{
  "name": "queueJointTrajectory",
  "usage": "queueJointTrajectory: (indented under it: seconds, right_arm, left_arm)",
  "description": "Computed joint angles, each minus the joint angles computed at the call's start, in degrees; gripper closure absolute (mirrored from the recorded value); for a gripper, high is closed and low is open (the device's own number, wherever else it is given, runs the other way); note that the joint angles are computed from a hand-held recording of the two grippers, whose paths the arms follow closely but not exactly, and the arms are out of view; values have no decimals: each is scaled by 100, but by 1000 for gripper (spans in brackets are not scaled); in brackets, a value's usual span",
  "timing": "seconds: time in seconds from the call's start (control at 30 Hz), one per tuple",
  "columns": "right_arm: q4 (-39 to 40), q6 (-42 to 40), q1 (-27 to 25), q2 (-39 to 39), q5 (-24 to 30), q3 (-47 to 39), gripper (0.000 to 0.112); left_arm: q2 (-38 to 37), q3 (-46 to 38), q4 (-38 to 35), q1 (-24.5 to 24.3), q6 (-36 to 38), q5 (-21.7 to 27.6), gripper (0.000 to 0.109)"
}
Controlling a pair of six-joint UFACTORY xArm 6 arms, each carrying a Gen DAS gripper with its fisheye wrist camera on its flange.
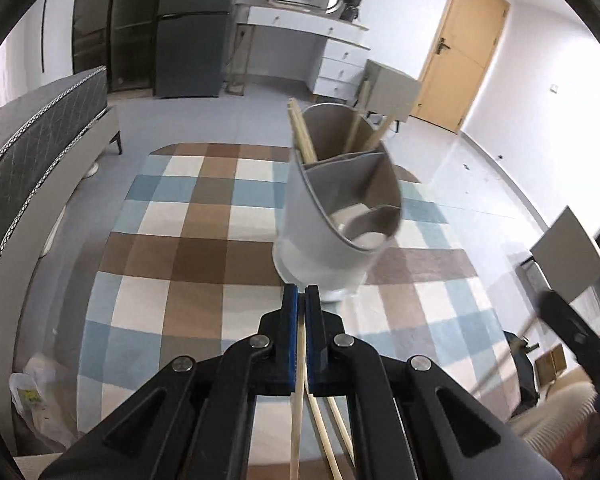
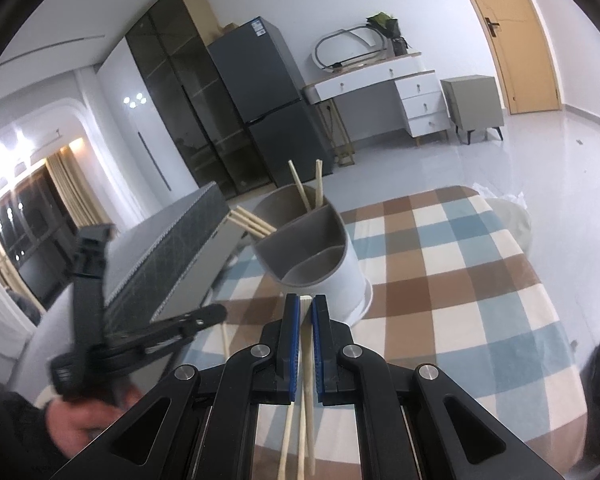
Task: Organize utensils
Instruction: 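Raise both held chopsticks and carry them toward the grey holder, then lower both chopsticks into the grey holder and open both tools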
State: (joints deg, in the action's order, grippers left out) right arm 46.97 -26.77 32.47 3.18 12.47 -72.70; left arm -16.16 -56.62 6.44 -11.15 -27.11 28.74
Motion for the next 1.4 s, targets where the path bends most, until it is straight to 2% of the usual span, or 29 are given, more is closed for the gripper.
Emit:
queueJointTrajectory:
  seconds: [0.3,0.53,0.7,0.8,0.97,1.1,1.23,1.4]
  right_arm:
    - [-914,720,95,-169,-228,265,107]
    - [-1053,719,166,-113,-320,107,107]
    - [-1168,772,158,79,-265,-156,107]
    - [-1143,720,153,152,-244,-300,107]
    - [-950,443,151,287,-234,-603,107]
    - [-1057,441,50,556,-59,-1082,107]
    - [-996,354,-68,916,189,-1842,107]
    - [-1093,408,-192,1622,637,-3219,107]
  left_arm:
    - [-10,17,-550,30,680,-268,109]
    - [-12,-88,-791,12,1141,-249,109]
    - [73,-268,-1036,43,1504,-132,109]
    - [159,-504,-1351,70,1813,204,109]
    - [196,-837,-1534,41,2282,391,109]
    - [324,-1286,-1752,72,2488,573,109]
    - [709,-2158,-1991,196,2740,1036,109]
    - [1340,-3385,-2176,398,2890,1491,109]
